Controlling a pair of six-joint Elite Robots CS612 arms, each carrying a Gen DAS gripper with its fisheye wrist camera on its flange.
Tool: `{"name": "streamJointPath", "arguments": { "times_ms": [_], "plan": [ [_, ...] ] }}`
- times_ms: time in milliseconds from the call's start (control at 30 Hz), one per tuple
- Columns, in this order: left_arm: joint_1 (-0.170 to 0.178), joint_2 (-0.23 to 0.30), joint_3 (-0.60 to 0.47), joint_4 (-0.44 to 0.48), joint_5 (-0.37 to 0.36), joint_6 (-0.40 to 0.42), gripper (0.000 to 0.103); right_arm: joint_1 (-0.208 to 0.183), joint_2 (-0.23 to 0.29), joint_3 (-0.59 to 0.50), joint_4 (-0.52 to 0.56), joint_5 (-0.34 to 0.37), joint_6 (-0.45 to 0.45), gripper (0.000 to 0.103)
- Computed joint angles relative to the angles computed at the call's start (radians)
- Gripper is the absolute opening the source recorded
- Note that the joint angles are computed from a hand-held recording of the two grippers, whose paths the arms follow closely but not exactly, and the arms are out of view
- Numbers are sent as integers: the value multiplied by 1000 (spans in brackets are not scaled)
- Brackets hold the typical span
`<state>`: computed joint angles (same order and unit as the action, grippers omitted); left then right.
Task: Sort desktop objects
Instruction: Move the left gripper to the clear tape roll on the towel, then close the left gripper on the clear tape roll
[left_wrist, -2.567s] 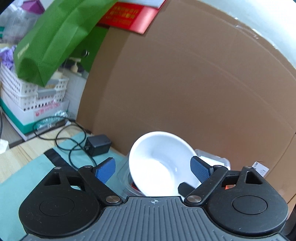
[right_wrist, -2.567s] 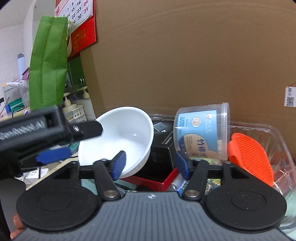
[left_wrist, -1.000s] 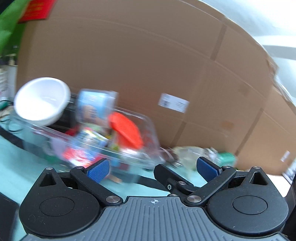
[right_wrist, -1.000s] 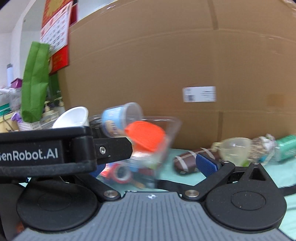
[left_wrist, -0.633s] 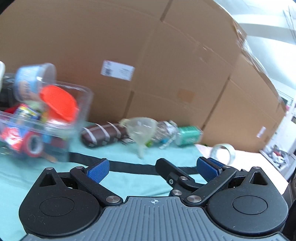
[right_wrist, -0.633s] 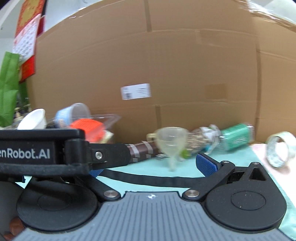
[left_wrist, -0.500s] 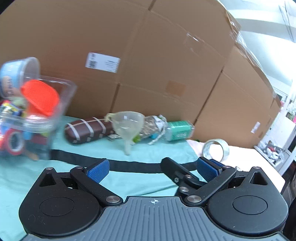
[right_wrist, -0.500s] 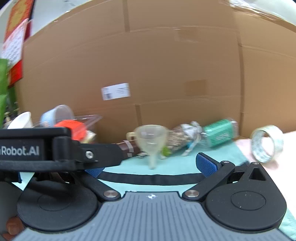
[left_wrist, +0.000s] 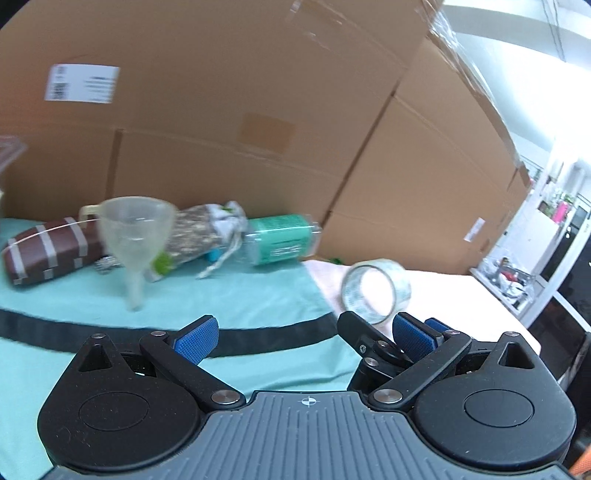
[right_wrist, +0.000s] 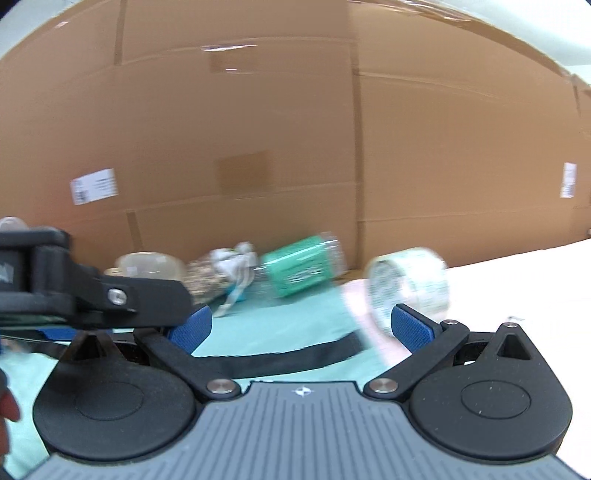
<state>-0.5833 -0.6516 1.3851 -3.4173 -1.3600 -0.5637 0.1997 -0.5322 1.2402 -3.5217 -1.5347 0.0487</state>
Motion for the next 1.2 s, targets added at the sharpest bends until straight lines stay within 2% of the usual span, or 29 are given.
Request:
{"name": "streamJointPath", "arguments": {
  "times_ms": [100, 200, 600, 700, 767, 900, 967, 1000, 1067, 1100, 1200],
  "plan": [
    [-2, 30, -63, 27, -14, 15, 103, -13, 14, -27, 27, -38, 1, 103],
    [-2, 57, -123, 61, -36, 11, 103, -25, 23, -45, 47, -46, 0, 102],
    [2, 170, -363, 223, -116, 36, 102, -56, 66, -122, 106, 0, -6, 94],
    [8, 203, -437, 298, -137, 16, 96, -64, 77, -135, 107, 24, 4, 90],
    [13, 227, -486, 341, -161, -7, 92, -69, 84, -143, 110, 33, 20, 84],
    [18, 274, -579, 417, -187, -37, 87, -79, 90, -150, 126, 59, 73, 77],
    [20, 293, -616, 436, -194, -50, 81, -85, 88, -148, 144, 89, 87, 61],
    [21, 301, -632, 448, -204, -52, 77, -86, 87, -146, 151, 94, 89, 58],
    [26, 311, -654, 470, -241, -41, 49, -85, 81, -135, 150, 93, 77, 54],
    [28, 311, -654, 468, -265, -29, 43, -84, 78, -128, 152, 91, 75, 54],
    [19, 277, -598, 448, -225, 49, 38, -84, 62, -94, 119, 110, 66, 53]
  ]
}}
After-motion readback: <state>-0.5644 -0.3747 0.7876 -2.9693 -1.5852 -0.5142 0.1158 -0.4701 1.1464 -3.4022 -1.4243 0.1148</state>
